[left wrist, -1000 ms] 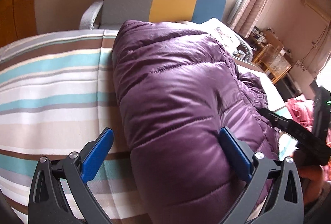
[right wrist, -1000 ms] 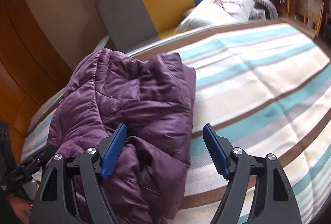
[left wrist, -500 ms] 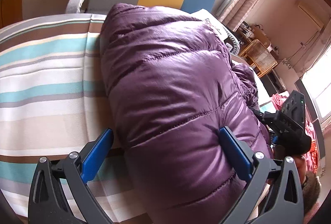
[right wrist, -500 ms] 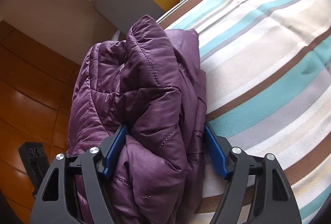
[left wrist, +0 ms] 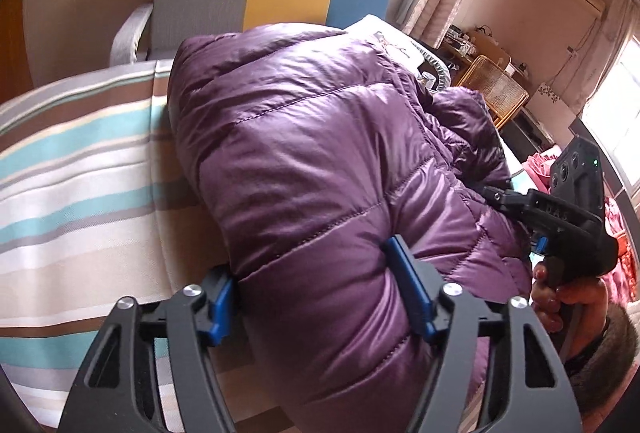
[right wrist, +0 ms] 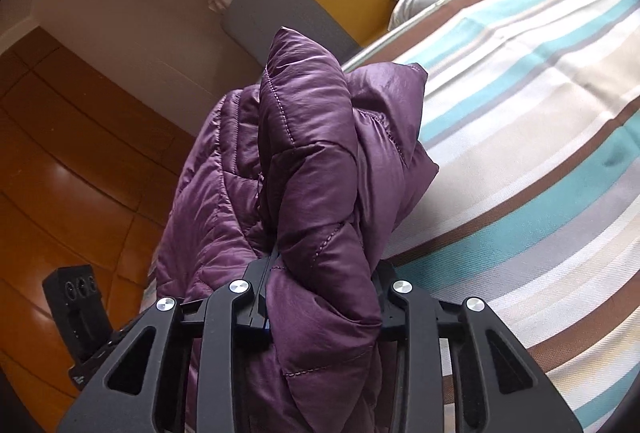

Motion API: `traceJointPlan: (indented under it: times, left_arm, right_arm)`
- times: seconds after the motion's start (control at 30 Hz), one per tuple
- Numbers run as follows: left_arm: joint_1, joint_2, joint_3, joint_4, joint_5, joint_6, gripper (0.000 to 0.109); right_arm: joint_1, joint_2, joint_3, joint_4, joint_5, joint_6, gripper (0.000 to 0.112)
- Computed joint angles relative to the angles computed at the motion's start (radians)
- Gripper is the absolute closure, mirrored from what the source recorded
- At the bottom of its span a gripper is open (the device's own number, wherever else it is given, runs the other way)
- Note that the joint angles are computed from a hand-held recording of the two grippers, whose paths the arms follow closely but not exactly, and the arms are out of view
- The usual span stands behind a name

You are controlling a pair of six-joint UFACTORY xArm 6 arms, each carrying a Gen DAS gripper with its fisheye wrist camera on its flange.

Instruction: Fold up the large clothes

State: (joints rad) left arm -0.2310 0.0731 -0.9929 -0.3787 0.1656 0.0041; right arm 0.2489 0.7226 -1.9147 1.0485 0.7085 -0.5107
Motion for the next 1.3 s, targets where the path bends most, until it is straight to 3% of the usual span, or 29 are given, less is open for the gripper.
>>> traceJointPlan:
  times: [0.5,0.8,0.93,1.1,1.23,1.3]
  left_arm:
    - [0.023,-0.197,0.205,0.306,-0.104,-0.292,0.051]
    - [0.108,-0.369,0.322,0.596,-0.105,-0.535,0.051]
    - [0.152,-0.439,0.366,0.652,-0.093,-0.581,0.051]
    - [0.215,-0.511,0.424,0.615,-0.099,-0.537,0.051]
    - [0.273,-0.549,0.468,0.529,-0.117,-0.453,0.051]
    - [0.306,-0.558,0.483,0.47,-0.124,-0.398,0.051]
  right_arm:
    - [0.053,-0.199,0.24,0.223,-0.069,-0.243,0.08]
    - [0.109,-0.163,0.157,0.269,-0.056,-0.259,0.08]
    - [0.143,-0.137,0.102,0.26,-0.048,-0.242,0.08]
    - [0.189,-0.053,-0.034,0.205,-0.031,-0.188,0.08]
    - [0.22,0.079,-0.24,0.111,0.003,-0.079,0.08]
    - [0.23,0.193,-0.414,0.048,0.042,0.004,0.08]
